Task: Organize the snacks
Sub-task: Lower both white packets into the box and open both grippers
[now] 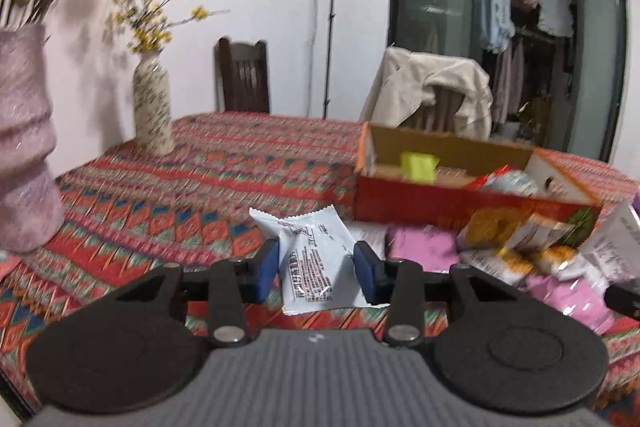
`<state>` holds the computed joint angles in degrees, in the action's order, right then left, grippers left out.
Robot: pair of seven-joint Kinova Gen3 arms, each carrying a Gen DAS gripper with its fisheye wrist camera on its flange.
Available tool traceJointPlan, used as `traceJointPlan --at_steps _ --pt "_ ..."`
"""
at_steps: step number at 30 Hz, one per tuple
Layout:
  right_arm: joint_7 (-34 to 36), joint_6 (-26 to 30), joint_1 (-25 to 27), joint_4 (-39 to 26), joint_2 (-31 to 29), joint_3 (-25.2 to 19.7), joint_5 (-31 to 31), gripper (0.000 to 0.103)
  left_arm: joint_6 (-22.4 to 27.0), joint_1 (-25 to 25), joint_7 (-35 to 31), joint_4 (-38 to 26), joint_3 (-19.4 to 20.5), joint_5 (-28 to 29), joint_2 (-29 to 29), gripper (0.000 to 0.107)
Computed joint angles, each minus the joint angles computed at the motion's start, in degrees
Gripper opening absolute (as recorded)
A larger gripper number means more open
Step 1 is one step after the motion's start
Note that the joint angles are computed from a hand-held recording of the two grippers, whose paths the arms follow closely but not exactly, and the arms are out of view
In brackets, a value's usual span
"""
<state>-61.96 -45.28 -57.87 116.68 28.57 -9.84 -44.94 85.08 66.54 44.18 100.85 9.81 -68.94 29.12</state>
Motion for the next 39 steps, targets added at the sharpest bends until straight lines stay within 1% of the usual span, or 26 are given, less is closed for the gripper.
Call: traceJointPlan --at_steps 5,7,10,13,15,20,23,25,28,30,32,33,34,35,36,37,39 --pt "2.47 -0.29 0.63 -2.76 -0.24 0.99 0.17 0.016 -1.88 -1.86 -3.13 -1.0 -0.75 -5.93 -1.32 0.042" --pt "3.64 0.08 1.32 -4.62 -0.13 1.27 0.35 0.016 -3.73 -3.16 -4.15 -1.42 -1.05 -8.53 -1.84 0.042" --pt "4.99 2.66 3.13 -8.51 0.24 1.67 1.08 0.016 -6.48 -5.4 -6.25 -3.14 -1.59 -11.44 -1.69 0.042" --pt "7.8 6.82 4.02 -13.62 1.44 2.84 -0.63 0.016 -9.51 -7.49 -7.47 -5.26 -2.5 -13.25 -0.89 0.042" --pt "10.14 10.18 4.38 -17.5 2.6 4.01 -2.47 0.016 -12.42 -8.98 -7.99 -6.32 -3.11 -14.19 -0.61 0.042" --pt "17.43 17.69 4.2 -27.03 6.46 8.06 -9.13 0.016 -18.45 -12.37 -11.88 -10.66 -5.13 -13.73 1.33 0.042" --pt "20.11 21.06 4.52 -31.22 8.79 9.83 -12.98 0.016 -21.37 -13.59 -12.88 -12.11 -6.86 -12.91 2.68 0.042" --pt "19.8 22.57 5.46 -32.92 10.22 9.99 -13.55 0.016 -23.24 -14.13 -12.47 -12.4 -7.99 -12.8 3.59 0.042" --pt "16.64 24.85 7.24 -34.4 11.91 9.75 -11.59 0.017 -26.22 -14.94 -11.42 -11.67 -9.25 -12.92 4.38 0.042" --pt "15.32 28.11 7.72 -35.37 12.4 10.99 -11.61 0.019 -27.98 -15.63 -11.76 -11.52 -9.69 -12.34 4.63 0.044" --pt "14.36 29.52 6.69 -35.65 12.64 13.22 -12.58 0.019 -29.11 -15.43 -10.72 -10.5 -10.43 -13.14 4.52 0.056" --pt "14.34 30.19 5.69 -35.85 12.76 14.93 -13.6 0.029 -29.1 -14.97 -9.28 -9.69 -10.85 -14.0 4.44 0.076" --pt "14.14 30.75 4.73 -35.86 12.85 16.43 -14.49 0.048 -28.47 -14.52 -7.97 -9.29 -11.18 -14.93 4.65 0.097" --pt "13.76 31.11 3.89 -35.79 12.98 17.71 -15.1 0.061 -26.9 -13.72 -6.77 -9.23 -11.43 -15.61 5.16 0.103" --pt "13.11 31.04 3.23 -35.51 13.03 18.62 -15.18 0.087 -25.45 -12.72 -4.95 -8.69 -11.96 -16.75 5.56 0.103" --pt "12.56 30.88 2.48 -35.3 13.14 19.59 -15.35 0.102 -24.94 -12.77 -4.07 -8.14 -11.56 -17.75 5.49 0.103" --pt "11.15 29.63 1.96 -34.44 12.92 19.69 -14.17 0.103 -24.79 -13.29 -3.25 -7.37 -10.61 -18.32 5.21 0.103"
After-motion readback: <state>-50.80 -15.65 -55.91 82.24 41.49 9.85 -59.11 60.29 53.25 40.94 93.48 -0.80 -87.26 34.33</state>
